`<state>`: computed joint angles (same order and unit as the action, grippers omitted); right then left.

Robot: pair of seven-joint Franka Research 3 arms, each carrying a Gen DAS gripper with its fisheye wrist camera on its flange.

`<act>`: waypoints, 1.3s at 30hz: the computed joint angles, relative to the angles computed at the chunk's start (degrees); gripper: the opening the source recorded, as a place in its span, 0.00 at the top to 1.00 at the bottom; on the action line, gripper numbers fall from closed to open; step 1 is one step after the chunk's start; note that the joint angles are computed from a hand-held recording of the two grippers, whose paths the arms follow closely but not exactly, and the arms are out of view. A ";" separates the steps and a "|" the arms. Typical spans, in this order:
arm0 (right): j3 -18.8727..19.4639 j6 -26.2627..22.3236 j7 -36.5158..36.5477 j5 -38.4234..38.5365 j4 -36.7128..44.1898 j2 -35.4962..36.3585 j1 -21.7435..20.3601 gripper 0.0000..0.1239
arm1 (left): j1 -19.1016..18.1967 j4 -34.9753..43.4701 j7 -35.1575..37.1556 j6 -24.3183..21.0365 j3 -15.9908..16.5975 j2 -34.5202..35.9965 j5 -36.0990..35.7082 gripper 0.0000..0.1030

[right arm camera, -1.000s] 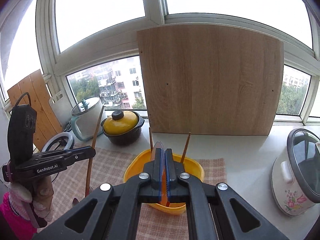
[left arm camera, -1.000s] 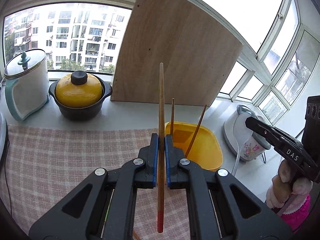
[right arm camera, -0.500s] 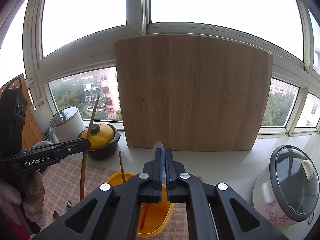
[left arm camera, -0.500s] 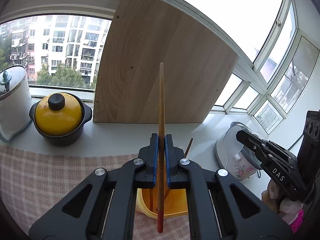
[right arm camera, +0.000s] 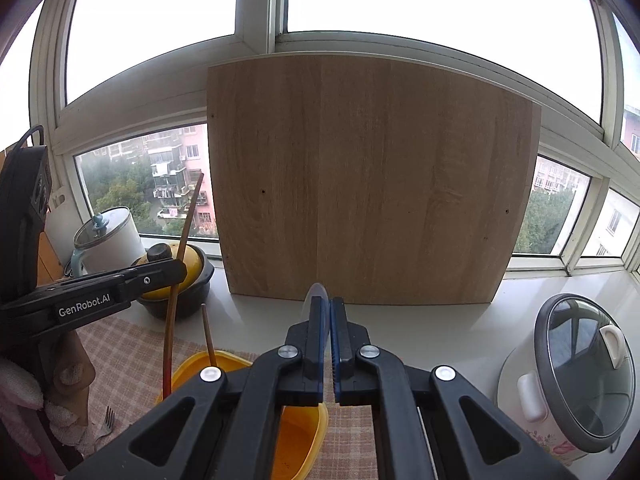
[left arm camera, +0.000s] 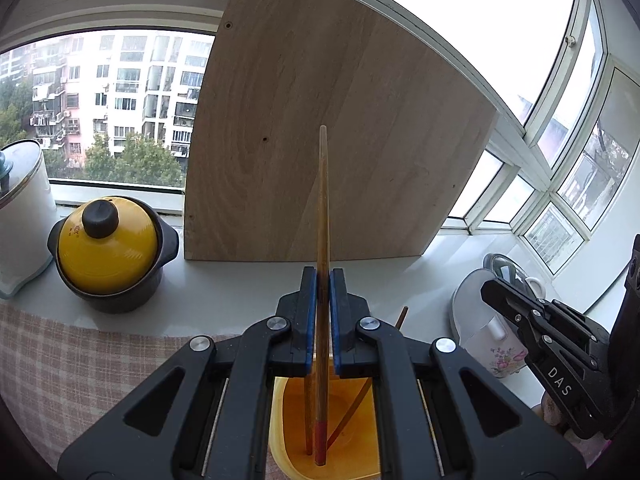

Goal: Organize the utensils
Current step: 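Lift the chopstick in the left tool over the container while the right tool carries the clear spoon, then lower the chopstick and clear spoon into the yellow container and open both tools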

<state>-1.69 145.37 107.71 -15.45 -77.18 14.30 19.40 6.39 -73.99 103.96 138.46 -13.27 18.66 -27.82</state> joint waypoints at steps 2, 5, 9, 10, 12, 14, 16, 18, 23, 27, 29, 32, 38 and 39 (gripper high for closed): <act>-0.11 -0.05 0.57 0.07 0.19 0.50 0.04 1.00 | -0.02 -0.64 0.29 0.32 -0.09 -0.15 -0.12 0.96; -0.27 0.01 1.27 0.10 -0.22 0.82 0.14 1.00 | -0.13 -1.52 0.53 0.70 -0.06 -0.47 -0.05 0.96; -0.25 0.22 1.52 0.50 -1.06 0.92 0.04 1.00 | 0.05 -2.09 0.98 0.72 -0.09 -0.70 -0.65 0.96; -0.25 0.20 1.51 0.55 -1.27 0.88 0.05 1.00 | 0.07 -2.23 1.08 0.63 -0.06 -0.81 -0.68 0.96; -0.22 0.33 1.36 0.76 -1.77 0.66 -0.04 1.00 | 0.21 -3.00 1.62 0.64 -0.02 -1.40 -1.01 0.96; -0.14 0.51 1.23 0.95 -2.51 0.17 -0.13 1.00 | 0.39 -3.88 2.22 0.44 0.05 -2.12 -1.60 0.96; 0.06 0.76 0.94 1.43 -3.29 -0.36 -0.34 1.00 | 0.49 -4.76 2.85 0.11 0.19 -2.86 -2.25 0.96; 0.30 1.05 0.60 1.81 -4.13 -0.95 -0.47 1.00 | 0.48 -5.73 3.53 -0.06 0.40 -3.63 -2.87 0.96; 0.90 1.41 -0.03 3.05 -5.93 -2.33 -0.95 1.00 | 0.36 -8.30 5.10 -0.86 1.12 -5.63 -4.31 0.96; 1.27 1.85 0.07 3.85 -7.99 -3.72 -1.19 1.00 | 0.08 -10.61 6.33 -1.62 1.88 -7.44 -5.63 0.96; 1.48 1.96 0.22 4.08 -9.04 -4.39 -1.30 1.00 | -0.06 -11.89 6.92 -2.07 2.26 -8.46 -6.47 0.96; 1.90 2.21 0.11 4.53 -10.80 -5.46 -1.51 1.00 | -0.27 -13.86 8.22 -2.71 2.94 -10.07 -8.02 0.96; 2.73 2.24 -0.18 6.09 -13.34 -7.09 -2.03 1.00 | -1.16 -16.77 9.88 -3.95 4.38 -12.57 -9.46 0.96; 2.82 2.26 -0.12 6.23 -13.71 -7.35 -2.08 1.00 | -1.33 -17.20 10.04 -4.09 4.61 -12.92 -9.50 0.96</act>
<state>1.13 147.63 107.59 -9.23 -90.89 6.95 17.32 5.07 -91.19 114.00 134.36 -8.65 5.73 -37.32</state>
